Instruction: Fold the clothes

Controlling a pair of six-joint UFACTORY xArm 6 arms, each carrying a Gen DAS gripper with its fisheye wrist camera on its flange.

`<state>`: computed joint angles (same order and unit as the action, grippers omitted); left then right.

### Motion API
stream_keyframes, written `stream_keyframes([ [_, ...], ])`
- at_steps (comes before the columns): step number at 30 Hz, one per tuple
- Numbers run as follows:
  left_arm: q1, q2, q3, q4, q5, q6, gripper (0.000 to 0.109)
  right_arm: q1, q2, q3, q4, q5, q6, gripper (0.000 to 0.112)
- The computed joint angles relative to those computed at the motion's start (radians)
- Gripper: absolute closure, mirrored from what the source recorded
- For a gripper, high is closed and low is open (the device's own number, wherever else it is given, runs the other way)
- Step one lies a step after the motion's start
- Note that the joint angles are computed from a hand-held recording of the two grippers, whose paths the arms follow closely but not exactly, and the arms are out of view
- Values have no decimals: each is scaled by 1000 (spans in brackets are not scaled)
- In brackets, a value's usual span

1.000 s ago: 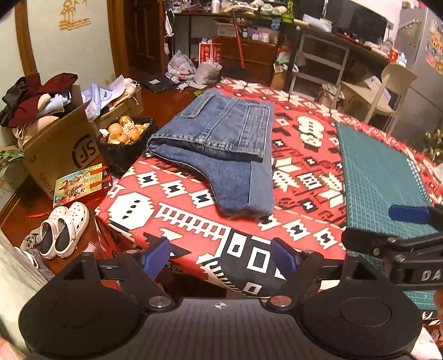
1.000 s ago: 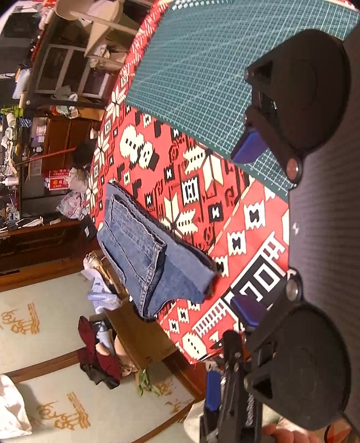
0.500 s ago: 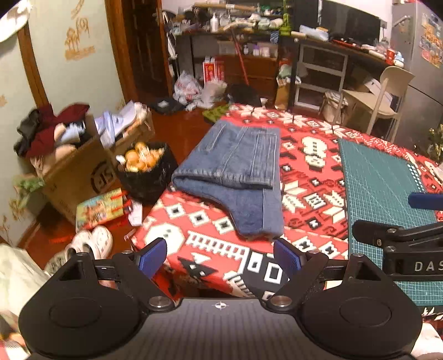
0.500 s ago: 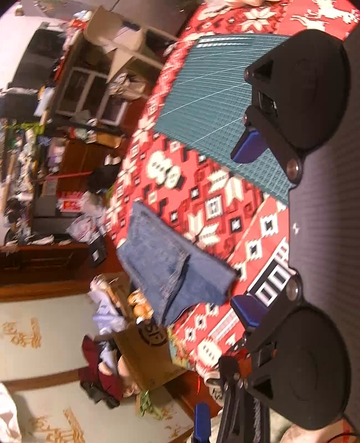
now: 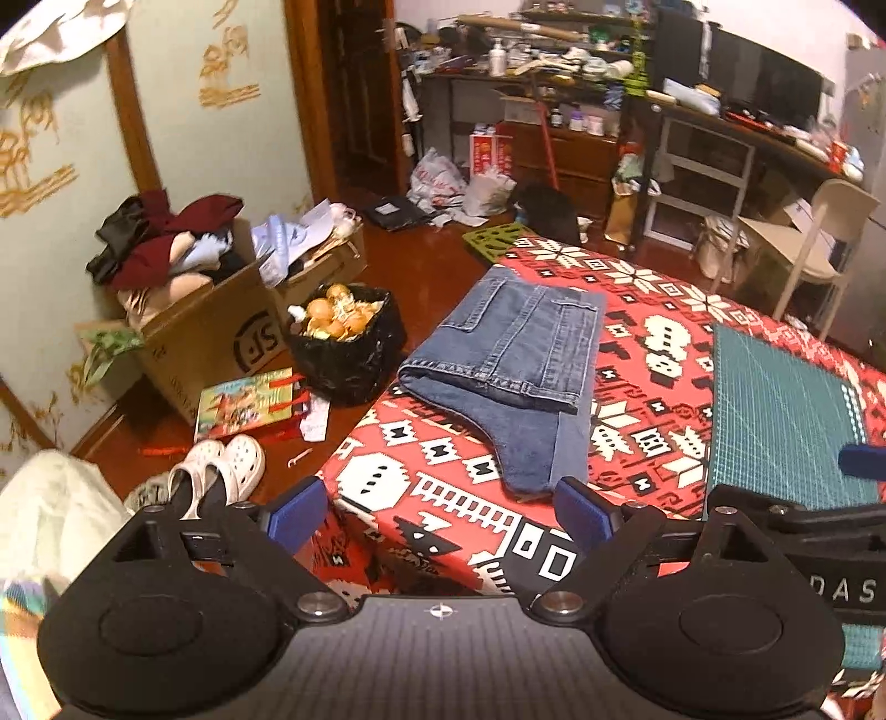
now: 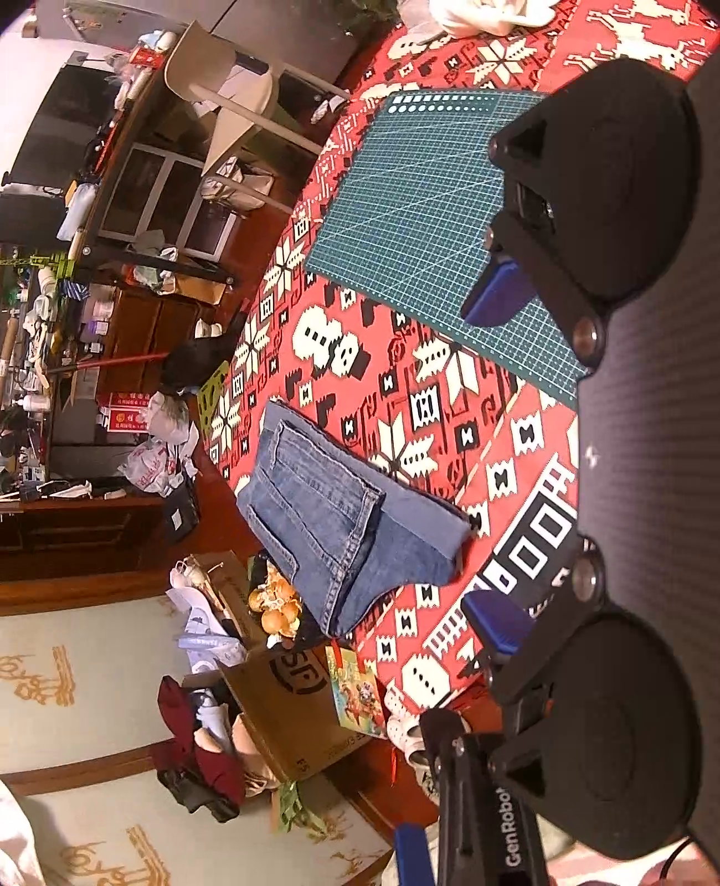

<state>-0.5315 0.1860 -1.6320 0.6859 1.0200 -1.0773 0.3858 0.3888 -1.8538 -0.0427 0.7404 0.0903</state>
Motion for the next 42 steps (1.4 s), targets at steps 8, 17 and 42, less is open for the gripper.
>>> stream_keyframes([
  [8, -8, -6, -15, 11, 38, -27, 18, 12, -22, 9, -26, 10, 14, 10],
  [17, -22, -2, -29, 42, 66, -29, 18, 12, -26, 12, -42, 4, 14, 10],
  [42, -27, -4, -28, 51, 75, -25, 19, 10, -17, -6, -34, 25, 8, 10],
])
